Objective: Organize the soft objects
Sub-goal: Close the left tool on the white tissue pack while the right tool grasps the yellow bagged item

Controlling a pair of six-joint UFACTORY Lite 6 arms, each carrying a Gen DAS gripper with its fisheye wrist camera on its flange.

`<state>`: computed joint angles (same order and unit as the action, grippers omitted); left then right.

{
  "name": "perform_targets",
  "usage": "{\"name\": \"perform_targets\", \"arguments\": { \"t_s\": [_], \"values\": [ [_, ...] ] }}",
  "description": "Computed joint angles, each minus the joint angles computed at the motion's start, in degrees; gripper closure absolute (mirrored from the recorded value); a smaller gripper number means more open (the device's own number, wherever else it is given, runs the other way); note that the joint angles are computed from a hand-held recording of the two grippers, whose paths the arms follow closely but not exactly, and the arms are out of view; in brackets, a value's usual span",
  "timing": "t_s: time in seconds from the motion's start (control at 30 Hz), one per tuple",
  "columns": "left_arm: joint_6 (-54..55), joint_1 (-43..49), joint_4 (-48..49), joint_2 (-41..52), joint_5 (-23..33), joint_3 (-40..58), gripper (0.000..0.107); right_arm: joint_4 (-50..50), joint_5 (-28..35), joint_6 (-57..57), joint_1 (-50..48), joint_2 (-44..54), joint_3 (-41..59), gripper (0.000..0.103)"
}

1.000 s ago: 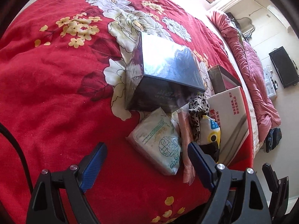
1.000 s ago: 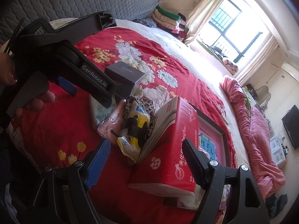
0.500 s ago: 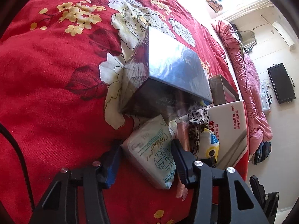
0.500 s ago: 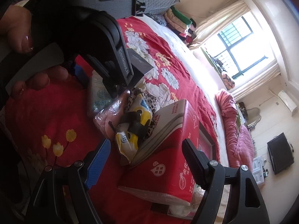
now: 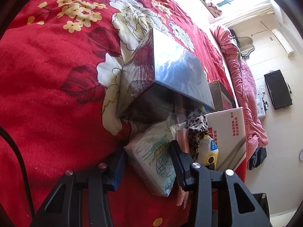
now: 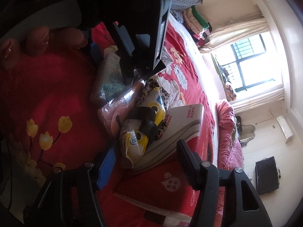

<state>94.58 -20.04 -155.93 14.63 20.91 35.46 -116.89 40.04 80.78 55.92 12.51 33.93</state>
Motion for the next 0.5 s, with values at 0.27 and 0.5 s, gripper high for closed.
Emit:
{"name": "perform_targets", "arguments": {
  "t_s": [0.27, 0.5],
  "values": [
    [2.73, -1.20, -2.84, 0.14, 0.04, -0.10, 0.062, -3.39, 0.88, -0.38, -2.85, 10.54, 7.38, 0.057],
    [4.80, -1.14, -3.38, 1.00, -1.33, 1.27, 0.067, -11.75, -4.00, 6.37, -8.51, 10.47, 9.56, 0.064]
  ]
}}
